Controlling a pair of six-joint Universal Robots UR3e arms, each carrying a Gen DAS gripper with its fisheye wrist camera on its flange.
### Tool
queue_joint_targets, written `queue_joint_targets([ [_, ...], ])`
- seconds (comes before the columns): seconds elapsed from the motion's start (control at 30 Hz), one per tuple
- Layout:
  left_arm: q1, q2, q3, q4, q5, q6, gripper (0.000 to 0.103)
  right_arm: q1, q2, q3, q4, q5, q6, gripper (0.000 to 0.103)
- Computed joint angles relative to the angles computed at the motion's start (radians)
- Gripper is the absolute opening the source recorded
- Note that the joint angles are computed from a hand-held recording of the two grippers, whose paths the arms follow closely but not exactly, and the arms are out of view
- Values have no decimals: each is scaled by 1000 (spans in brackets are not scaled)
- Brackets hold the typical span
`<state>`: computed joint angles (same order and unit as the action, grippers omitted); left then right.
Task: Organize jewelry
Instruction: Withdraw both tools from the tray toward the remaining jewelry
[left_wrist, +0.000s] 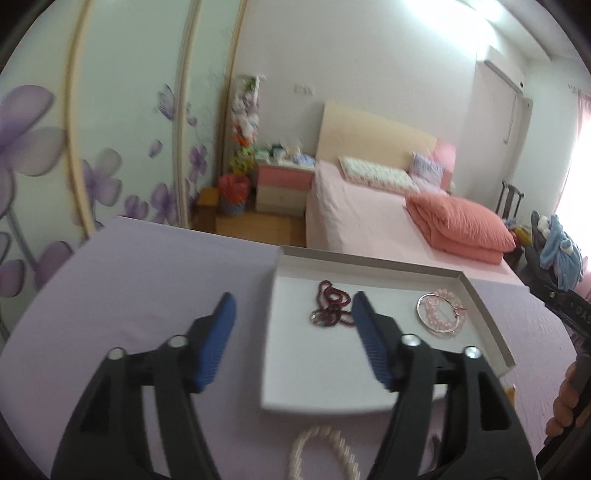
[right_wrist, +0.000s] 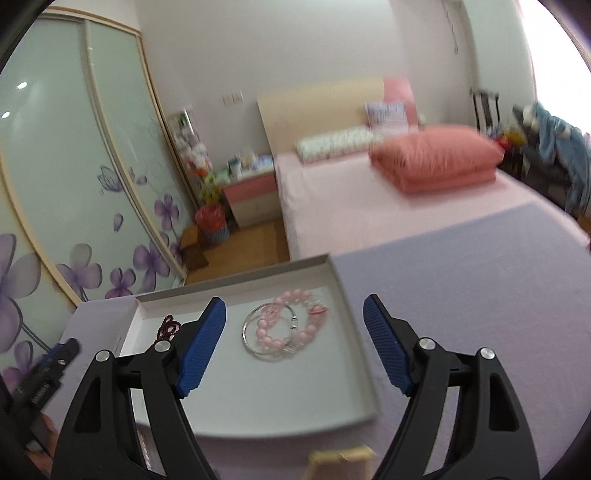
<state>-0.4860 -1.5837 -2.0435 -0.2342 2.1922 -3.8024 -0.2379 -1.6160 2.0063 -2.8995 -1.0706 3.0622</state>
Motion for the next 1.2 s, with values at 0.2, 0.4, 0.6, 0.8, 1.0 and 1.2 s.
queue_joint_targets([
  [0.2,-234,104,-93,-126,179,-185,76,-170,-323,324,2,119,-146,77],
  [0.4,-399,98,-135,-178,271,-379,79,-200,-452,459,98,60,-188,77],
  [0.6,-455,58,-134,-164,296,-417,79,-65,-306,419,53,-112,-133,80],
  [0.8,-468,26,-107,-170,293,-396,79,67,-163,372,-33,-282,-83,87],
  [1.0,-453,15,-108,-149,266,-377,79,126,-50,293,-7,-345,-46,86],
  [1.2,-446,11,-110,-143,258,-370,79,106,-49,314,0,-315,-72,53],
])
